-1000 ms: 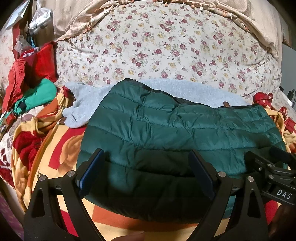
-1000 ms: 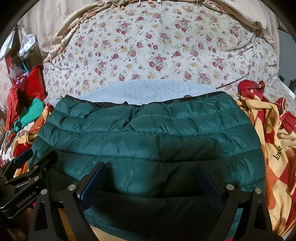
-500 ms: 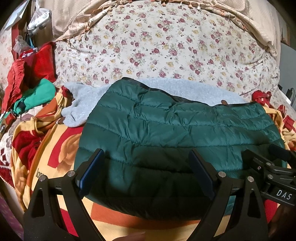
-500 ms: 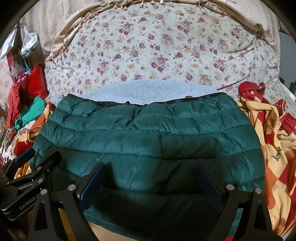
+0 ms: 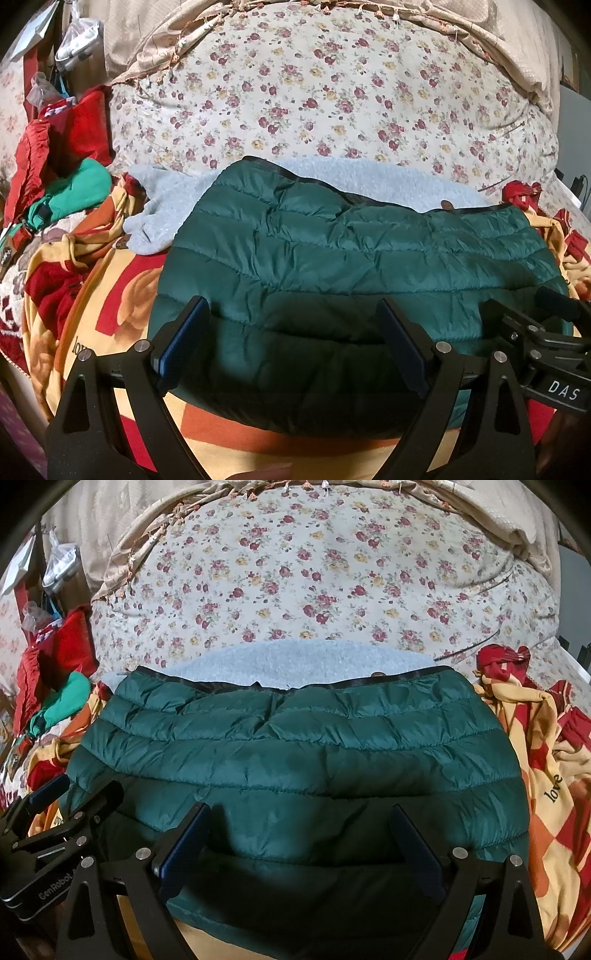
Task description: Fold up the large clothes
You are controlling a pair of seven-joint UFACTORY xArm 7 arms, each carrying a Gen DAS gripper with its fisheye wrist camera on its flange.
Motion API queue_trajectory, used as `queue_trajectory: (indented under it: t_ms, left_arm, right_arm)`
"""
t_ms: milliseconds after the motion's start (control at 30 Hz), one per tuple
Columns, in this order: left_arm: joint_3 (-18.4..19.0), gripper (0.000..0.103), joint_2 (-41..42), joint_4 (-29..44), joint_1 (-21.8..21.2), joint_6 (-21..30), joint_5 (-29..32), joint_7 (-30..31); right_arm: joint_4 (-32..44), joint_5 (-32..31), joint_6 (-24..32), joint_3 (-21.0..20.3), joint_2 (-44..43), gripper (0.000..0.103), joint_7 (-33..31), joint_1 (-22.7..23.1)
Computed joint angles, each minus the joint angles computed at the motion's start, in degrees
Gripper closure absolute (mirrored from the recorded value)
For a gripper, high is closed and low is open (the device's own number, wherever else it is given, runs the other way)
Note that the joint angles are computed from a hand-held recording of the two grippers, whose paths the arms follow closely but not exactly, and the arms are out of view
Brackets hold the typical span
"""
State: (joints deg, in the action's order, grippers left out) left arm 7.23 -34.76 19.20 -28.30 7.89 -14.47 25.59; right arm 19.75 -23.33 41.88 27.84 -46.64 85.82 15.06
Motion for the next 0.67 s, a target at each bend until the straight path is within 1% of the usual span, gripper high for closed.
queue_trajectory:
  t_ms: [167,367,433,500,567,600,667]
  left_arm:
    - [-0.2,0.011,0.0,0.1,0.0,0.3,0.1,-0.4]
    - [-1.3,0.011,0.2,0.2,0.1,0.6,0.2,-1.3]
    - [-1.1,0.011,0.1,0.2,-0.1,0.8,0.2,-1.3]
    - [-0.1,0.011,0.1,0.1,-1.3,0.5,-0.1,-0.2]
    - [2.8,0.011,0.2,0.2,-4.1,0.2,-1.0,2.4]
    - [4.2,0.011,0.4,0.6,-5.2,0.9,-1.7,3.6]
    - [5.4,0.011,1.4,2.2,-5.4,2.5,-2.9,5.0]
  right_arm:
    - [-0.6,0.1,-0.2,-0.5,-0.5,0.007,-0.3,0.2]
    - [-0.7,0.0,-0.5,-0.4,-0.5,0.007,-0.4,-0.1]
    - [-0.6,0.2,-0.4,-0.3,-0.5,0.007,-0.3,0.0]
    - [-0.9,0.1,-0.7,-0.4,-0.5,0.007,-0.3,-0.1]
    - [-0.9,0.0,-0.9,-0.5,-0.3,0.007,-0.4,-0.2]
    - [-1.1,0.0,-1.3,-0.7,-0.2,0.007,-0.6,-0.2]
    - [-1.5,0.0,-2.0,-1.4,-0.4,0.007,-1.6,-0.2]
